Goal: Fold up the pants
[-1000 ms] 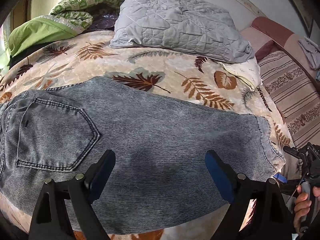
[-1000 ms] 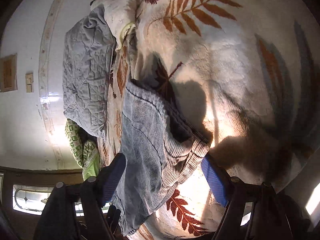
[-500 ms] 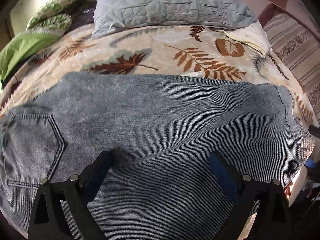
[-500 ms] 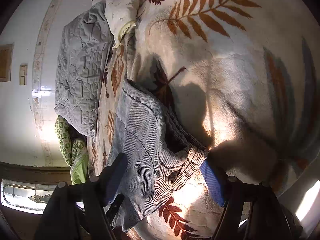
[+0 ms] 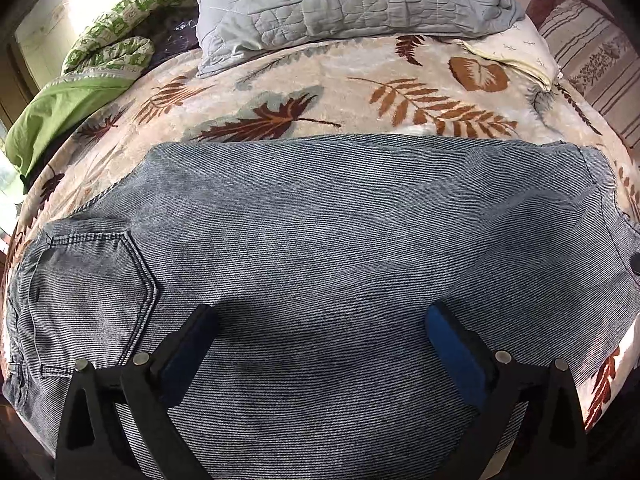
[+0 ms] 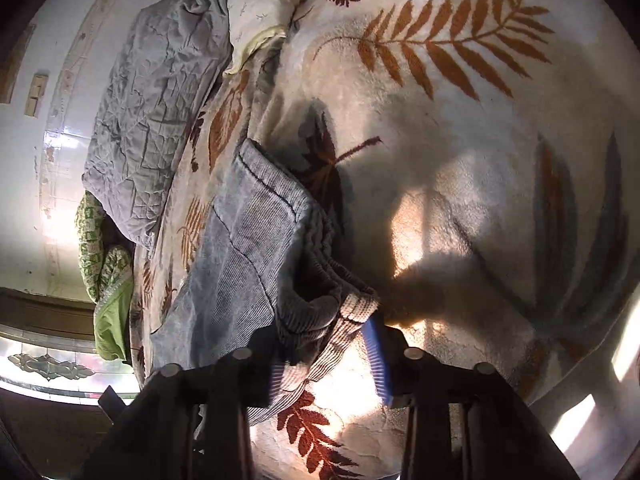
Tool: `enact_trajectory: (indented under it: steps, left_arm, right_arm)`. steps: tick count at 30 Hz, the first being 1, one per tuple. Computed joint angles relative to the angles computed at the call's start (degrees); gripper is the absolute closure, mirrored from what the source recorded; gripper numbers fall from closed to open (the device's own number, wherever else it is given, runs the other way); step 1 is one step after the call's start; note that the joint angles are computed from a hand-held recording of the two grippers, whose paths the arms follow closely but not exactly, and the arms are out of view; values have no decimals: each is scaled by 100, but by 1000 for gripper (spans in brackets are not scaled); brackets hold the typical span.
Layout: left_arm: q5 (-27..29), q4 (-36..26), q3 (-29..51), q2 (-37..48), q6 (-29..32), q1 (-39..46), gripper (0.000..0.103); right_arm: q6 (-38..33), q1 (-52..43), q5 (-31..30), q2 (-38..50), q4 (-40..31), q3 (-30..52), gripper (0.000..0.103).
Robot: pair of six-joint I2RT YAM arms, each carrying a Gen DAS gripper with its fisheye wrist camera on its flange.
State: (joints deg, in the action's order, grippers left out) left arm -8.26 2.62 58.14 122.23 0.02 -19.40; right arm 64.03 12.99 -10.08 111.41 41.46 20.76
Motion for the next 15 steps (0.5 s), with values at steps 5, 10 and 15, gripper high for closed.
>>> enact_trajectory:
  steps: [5, 10, 15]
  left_arm:
    - [-677, 110, 7, -6, 427, -327, 0]
    - [197, -272, 124, -180, 444, 121, 1]
    - [1115, 447, -1062, -1544, 90, 1339, 1]
  right_arm:
    - [-553, 527, 819, -794, -1487, 452, 79]
    - [-1169, 1719, 2196, -1873, -3294, 1480, 81]
    - [-1909, 3101, 3063, -1455, -4038, 3105, 81]
